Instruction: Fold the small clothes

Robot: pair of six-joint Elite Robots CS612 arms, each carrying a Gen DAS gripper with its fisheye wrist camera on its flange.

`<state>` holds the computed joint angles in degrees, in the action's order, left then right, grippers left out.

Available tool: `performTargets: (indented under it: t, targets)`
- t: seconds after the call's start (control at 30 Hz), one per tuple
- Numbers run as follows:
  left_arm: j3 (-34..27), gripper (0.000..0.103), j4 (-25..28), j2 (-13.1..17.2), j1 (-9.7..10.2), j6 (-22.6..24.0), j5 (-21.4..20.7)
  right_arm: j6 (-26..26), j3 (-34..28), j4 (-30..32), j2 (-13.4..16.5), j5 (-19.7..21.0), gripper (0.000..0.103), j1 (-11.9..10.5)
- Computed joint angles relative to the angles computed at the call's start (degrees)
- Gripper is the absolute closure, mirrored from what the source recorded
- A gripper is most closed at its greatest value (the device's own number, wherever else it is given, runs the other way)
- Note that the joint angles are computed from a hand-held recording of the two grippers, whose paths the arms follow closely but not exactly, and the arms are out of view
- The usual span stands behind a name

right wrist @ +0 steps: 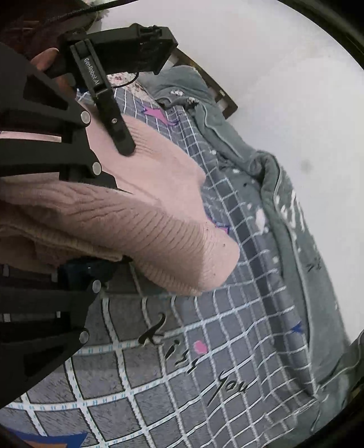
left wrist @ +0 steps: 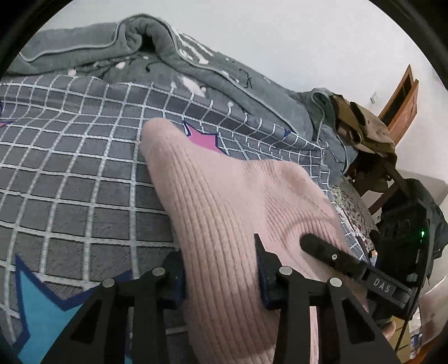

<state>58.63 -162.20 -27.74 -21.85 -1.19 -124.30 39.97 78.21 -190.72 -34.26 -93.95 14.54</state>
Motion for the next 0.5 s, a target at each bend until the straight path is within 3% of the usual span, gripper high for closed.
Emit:
performTargets:
  t: [0.13,0.5]
  targets:
    - [0.79,0.066,-2.69,-0.42,1.27,-1.77,-0.13,1.58,-2.04,-1.39,1.14,2.55,0.070,0.27]
    - [0.03,0.066,-4.06,-0.18,5.35,-4.25,0.69,-1.88,-14.52,5.07,6.58,4.35,0.070,3.38]
